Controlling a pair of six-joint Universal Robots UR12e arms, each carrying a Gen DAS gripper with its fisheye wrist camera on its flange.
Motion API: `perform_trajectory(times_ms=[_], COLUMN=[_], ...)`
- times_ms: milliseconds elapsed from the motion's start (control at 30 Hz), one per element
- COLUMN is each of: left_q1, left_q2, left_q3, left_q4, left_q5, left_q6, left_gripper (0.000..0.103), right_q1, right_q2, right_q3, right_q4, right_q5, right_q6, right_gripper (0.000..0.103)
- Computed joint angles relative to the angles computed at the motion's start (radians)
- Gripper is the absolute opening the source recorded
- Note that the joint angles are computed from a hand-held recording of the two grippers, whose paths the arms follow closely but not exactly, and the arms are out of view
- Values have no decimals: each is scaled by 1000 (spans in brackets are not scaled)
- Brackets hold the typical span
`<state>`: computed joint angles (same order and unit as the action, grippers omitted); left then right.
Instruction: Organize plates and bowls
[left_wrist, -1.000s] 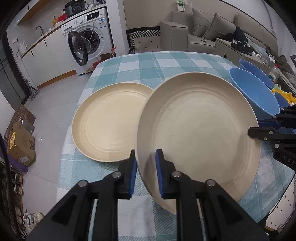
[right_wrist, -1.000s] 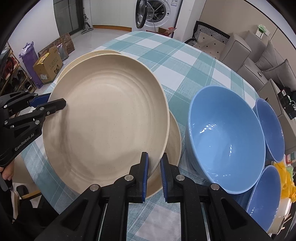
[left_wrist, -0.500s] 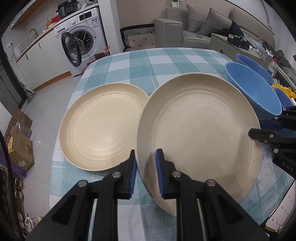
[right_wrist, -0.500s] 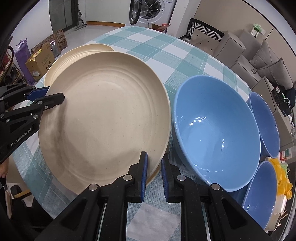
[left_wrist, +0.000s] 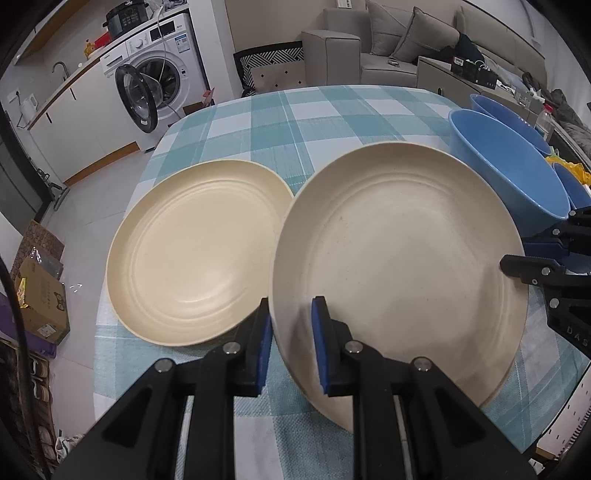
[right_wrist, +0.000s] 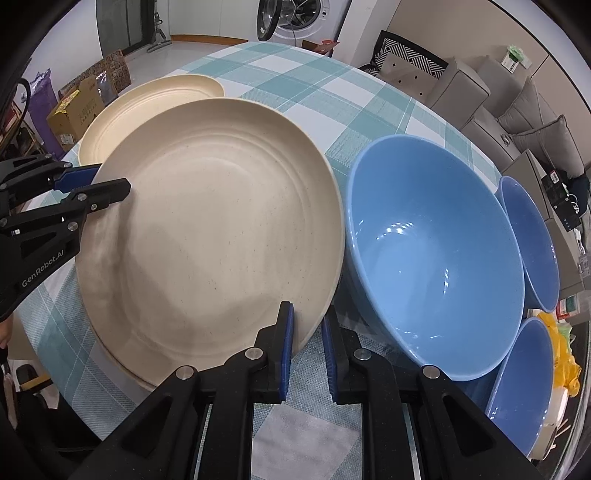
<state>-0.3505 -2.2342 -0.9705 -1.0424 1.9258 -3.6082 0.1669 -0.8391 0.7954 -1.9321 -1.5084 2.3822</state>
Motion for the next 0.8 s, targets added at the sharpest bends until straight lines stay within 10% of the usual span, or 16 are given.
perform_trajectory(times_ms=[800], left_q1=[-5], left_q2=[-23], left_q3=[34], left_q4=[-64], left_q5=[12], left_q6=[50], left_gripper=[19], right_q1=[12], right_q2=[36], right_q3=[-55], right_q4=[62], right_q5=[-56], right_q6=[-22], right_gripper=[18])
